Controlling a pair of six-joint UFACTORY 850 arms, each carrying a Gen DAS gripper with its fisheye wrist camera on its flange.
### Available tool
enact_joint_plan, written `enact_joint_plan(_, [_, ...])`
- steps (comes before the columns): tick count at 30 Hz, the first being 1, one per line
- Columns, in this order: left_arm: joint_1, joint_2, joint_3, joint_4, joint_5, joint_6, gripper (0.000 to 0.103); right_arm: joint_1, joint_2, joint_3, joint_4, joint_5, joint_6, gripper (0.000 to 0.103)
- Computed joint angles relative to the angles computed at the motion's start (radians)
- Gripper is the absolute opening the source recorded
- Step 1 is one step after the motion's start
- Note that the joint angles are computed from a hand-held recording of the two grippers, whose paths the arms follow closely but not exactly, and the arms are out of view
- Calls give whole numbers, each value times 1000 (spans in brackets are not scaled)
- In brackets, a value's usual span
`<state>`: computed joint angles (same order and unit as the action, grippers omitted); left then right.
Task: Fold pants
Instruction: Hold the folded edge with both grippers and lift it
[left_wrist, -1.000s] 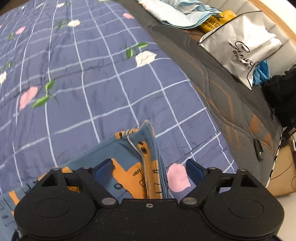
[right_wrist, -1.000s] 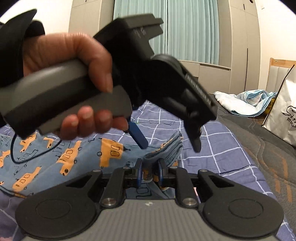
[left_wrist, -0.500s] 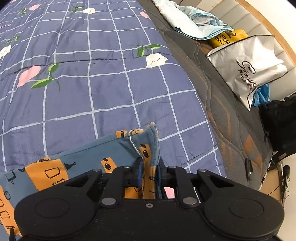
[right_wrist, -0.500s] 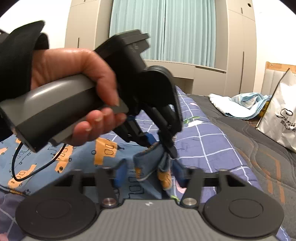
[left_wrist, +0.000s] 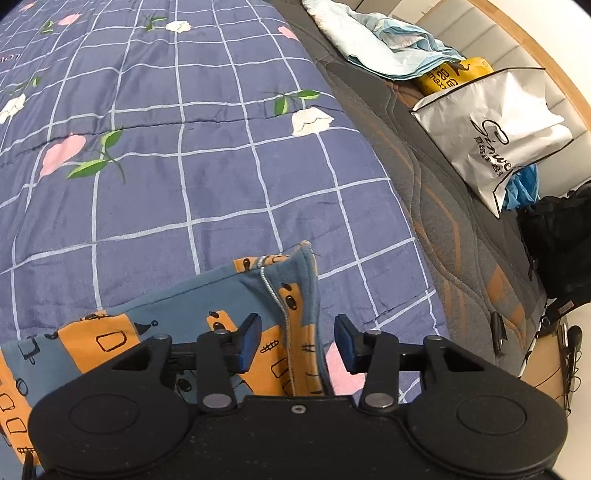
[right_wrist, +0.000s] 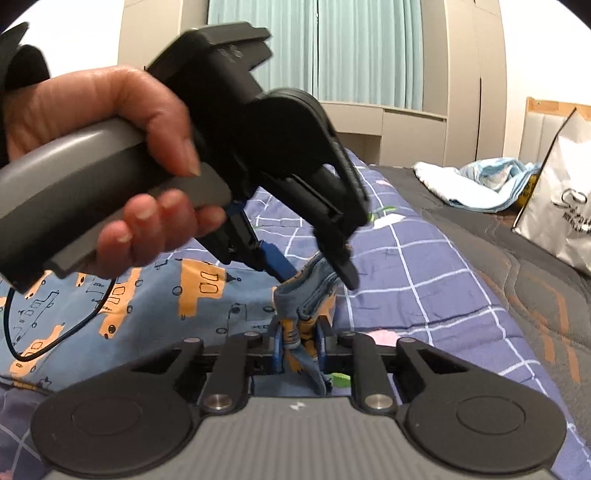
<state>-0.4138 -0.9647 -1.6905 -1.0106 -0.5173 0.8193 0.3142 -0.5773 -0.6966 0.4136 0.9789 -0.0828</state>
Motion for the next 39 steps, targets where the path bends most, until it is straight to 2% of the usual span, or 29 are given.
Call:
enact_joint_plan(3, [0,12,15,0,14,11,42,13,9,2,11,3,-46,18])
enact_joint_plan(5, [1,34,39,5,31,27,14,26,18,4,23,6,-81,16])
enact_joint_plan(6, [3,51,59,-1,46,46,13,32,24,5,27,5,-94,16])
enact_joint_plan(9, [22,124,149,-105,85,167,12,59,53,17,40,14,-134,15])
enact_joint_plan(14, [71,275,343,-373,135,467,12,121,99,32,33,24,-161,15])
enact_joint_plan(19, [158,392,503,-551,142,648,12,193,118,19,1,-9,-180,14])
enact_joint_plan(22, [214,430,575,-635,143,732,12,234,101,-17,-23,-58,-192,14])
enact_joint_plan(25, [278,435,627,-709,118,799,12,270,66,-66,-37,-120,-209,15])
enact_joint_plan(29, [338,392,650,-804,83,892,12,298,-4,-140,-39,-186,-218,15])
enact_joint_plan(35, [377,309,641,-895,45,974,15,330,-91,-221,25,-256,-236,15])
enact_joint_plan(39, [378,293,647,-968,20,1054,15,331,-114,-226,24,-246,-227,16])
